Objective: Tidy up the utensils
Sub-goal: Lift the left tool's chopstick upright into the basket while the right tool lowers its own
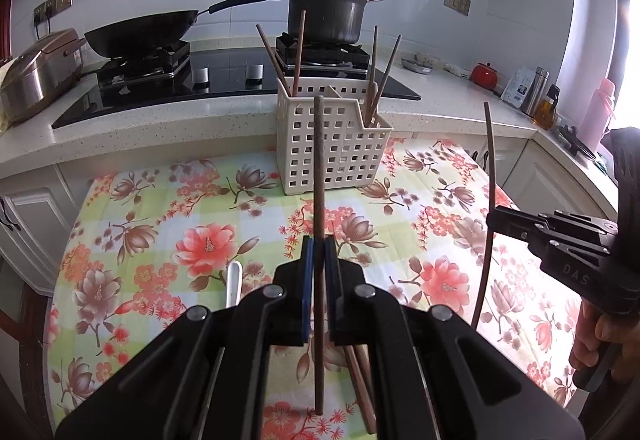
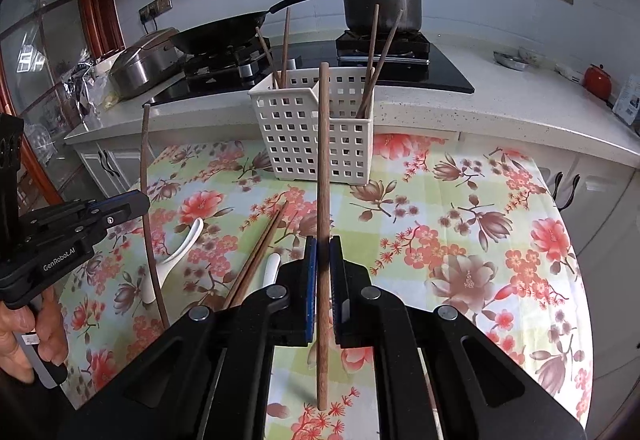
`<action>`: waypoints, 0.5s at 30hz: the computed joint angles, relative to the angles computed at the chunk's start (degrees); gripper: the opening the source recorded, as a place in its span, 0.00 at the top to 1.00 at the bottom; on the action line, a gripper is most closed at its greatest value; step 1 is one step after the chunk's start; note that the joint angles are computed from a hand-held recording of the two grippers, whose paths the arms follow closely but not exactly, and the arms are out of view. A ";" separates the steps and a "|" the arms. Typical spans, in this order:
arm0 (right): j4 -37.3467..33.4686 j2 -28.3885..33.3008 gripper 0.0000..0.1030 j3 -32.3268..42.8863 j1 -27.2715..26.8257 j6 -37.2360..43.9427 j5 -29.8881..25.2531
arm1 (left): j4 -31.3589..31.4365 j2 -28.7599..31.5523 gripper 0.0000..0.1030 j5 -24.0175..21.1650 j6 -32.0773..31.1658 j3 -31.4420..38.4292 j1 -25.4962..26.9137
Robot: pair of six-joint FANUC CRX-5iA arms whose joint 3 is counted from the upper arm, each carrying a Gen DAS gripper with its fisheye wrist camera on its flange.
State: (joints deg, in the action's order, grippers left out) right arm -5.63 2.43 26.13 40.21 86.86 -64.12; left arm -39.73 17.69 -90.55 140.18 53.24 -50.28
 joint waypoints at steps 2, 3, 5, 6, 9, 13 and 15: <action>-0.31 -0.62 0.93 -0.32 -0.28 -0.25 0.39 | -0.76 -0.04 0.94 -0.34 0.09 0.52 -0.52; -0.61 -0.83 0.93 -0.23 -0.48 -0.26 0.47 | -0.80 -0.08 0.94 -0.28 -0.02 0.75 -0.58; -1.03 -0.88 0.93 0.38 -0.78 -0.11 0.53 | -1.07 0.28 0.95 -0.58 -0.53 1.91 -0.66; -1.42 -0.63 0.93 1.16 -0.97 0.25 0.32 | -1.27 0.57 0.95 -0.78 -1.09 2.82 -0.61; -2.00 0.67 0.93 4.19 -1.37 1.03 -0.27 | -1.70 1.46 0.95 -0.84 -2.98 5.84 -0.26; -3.10 3.44 0.93 9.58 -2.08 1.54 -1.41 | -2.00 3.32 0.95 -1.14 -6.61 11.16 0.71; -3.83 5.41 0.93 13.16 -2.68 1.80 -2.30 | -2.05 4.88 0.95 -1.59 -8.94 15.07 1.51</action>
